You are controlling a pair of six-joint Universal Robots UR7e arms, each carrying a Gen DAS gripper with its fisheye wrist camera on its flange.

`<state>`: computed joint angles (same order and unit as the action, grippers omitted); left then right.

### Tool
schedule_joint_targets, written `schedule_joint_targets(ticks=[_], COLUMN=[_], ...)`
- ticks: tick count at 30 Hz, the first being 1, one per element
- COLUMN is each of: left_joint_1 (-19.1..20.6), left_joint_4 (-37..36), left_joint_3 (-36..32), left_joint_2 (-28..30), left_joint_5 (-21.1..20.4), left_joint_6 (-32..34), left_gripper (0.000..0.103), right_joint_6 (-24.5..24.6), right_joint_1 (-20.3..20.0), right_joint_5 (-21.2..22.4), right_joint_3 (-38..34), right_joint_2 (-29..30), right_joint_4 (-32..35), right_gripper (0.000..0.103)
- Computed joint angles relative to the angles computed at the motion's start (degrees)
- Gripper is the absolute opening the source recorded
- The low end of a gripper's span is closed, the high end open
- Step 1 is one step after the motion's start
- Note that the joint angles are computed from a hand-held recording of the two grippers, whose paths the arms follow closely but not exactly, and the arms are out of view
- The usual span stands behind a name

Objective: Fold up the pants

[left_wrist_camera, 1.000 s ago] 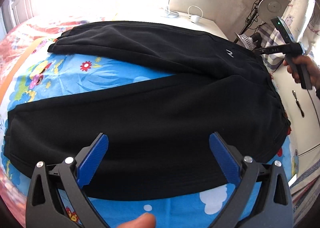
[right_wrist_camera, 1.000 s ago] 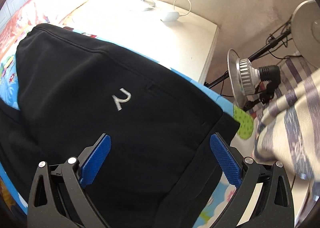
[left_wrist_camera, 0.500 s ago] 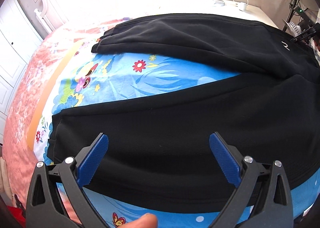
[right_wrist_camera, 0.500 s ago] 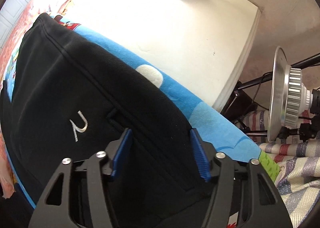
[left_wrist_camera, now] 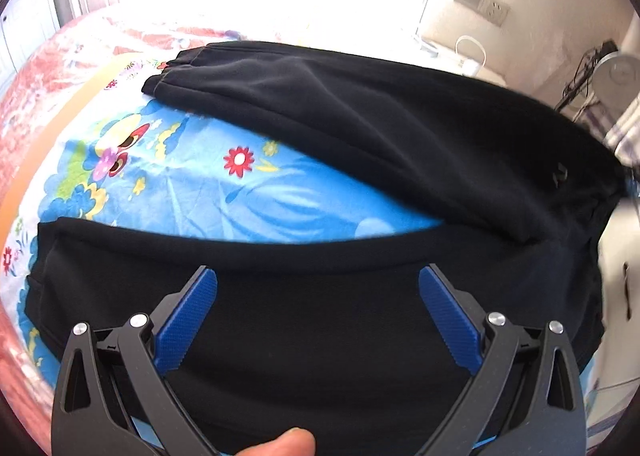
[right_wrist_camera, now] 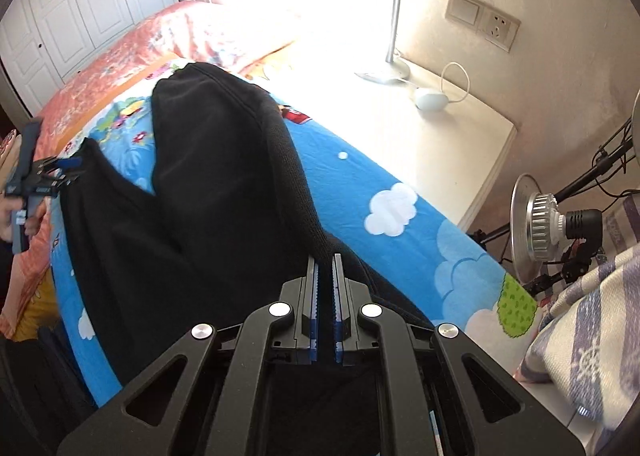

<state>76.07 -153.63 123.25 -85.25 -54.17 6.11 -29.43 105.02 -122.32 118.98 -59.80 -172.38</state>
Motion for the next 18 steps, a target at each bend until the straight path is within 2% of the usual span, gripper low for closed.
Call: schedule_joint_targets(ticks=[3,6,8,10,15,18], left_joint_1=[2.1,6.7,8.9,9.6,9.8,10.0], left_joint_4=[0.7,8.3,12.8,16.0,21.9,25.0], left_joint_3=[-6.5,-17.3,-24.8,-30.8,-42.9,-48.7], left_joint_2=[3.0,9.3,14.9,19.8,30.0,34.9], left_joint_5=[-7.6,-22.9,-29.4,-31.8,-30.6,-31.4], left_joint_6=[-2.9,-7.9,-11.6,-13.9,-20.1,-21.5], left_gripper=[0.099,0.088,0.081,0.076,0.059,0.056], right_joint_6=[4.2,10.2,12.9,14.8,16.7,17.2], right_joint_1=[3.2,5.1,5.4,5.3,5.9,6.6], right_joint_5=[0.7,0.2,0.8,1.1,0.2,-0.6], right_joint_3=[6.1,6.2,7.1,8.7,11.0,11.7], right_joint_2=[0.8,5.6,7.2,7.9,8.1,8.1], right_joint_4=[-5.8,-7.1,-9.3,-12.4,-16.1,-16.8], right_gripper=[0.007,0.007,0.007,0.007,0.007,0.007])
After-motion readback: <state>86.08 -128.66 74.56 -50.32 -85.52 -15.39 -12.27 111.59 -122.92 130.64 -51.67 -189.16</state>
